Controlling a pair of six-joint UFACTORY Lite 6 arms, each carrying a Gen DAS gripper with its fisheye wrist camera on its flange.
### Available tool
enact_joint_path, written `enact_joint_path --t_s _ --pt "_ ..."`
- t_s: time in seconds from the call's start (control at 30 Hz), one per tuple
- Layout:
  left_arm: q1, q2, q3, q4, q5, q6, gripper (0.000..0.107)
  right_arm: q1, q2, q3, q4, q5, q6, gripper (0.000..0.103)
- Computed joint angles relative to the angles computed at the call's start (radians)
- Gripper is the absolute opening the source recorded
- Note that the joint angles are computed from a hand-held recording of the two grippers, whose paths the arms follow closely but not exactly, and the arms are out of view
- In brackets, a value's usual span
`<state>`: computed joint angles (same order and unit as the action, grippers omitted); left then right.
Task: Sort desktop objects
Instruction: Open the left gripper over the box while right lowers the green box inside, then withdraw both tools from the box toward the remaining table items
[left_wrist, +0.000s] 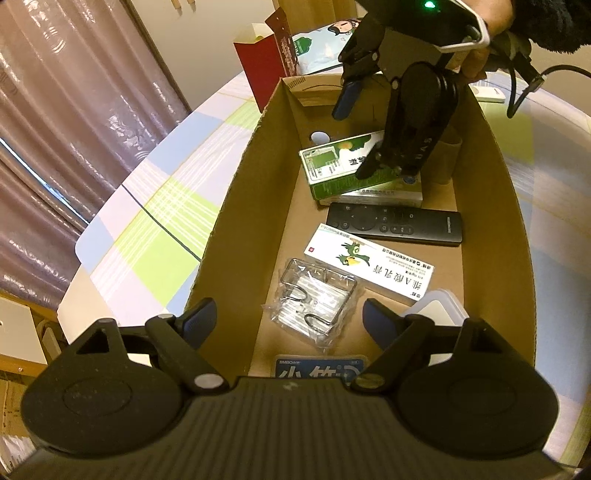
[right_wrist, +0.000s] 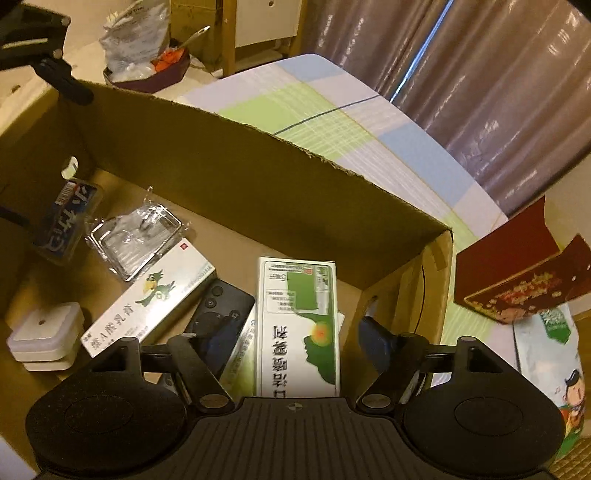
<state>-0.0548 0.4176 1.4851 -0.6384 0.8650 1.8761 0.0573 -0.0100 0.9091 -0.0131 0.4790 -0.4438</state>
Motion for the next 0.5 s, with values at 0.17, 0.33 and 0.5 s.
enact_joint_path --t_s 0.17,0.33,0.5 --pt "-0.004 -0.013 -0.011 0.006 0.002 -0.031 0.084 -0.035 -0.045 0.006 0.098 0.085 -0.085 0.075" --pt "-0.027 -0.038 -0.038 0.032 -0.028 -0.100 0.084 -0.056 -0.116 -0.017 0.124 0.140 -0.109 0.075" --pt "-0.052 -0.079 -0.078 0.063 -0.073 -0.199 0.087 -0.069 -0.187 -0.057 0.137 0.157 -0.115 0.075"
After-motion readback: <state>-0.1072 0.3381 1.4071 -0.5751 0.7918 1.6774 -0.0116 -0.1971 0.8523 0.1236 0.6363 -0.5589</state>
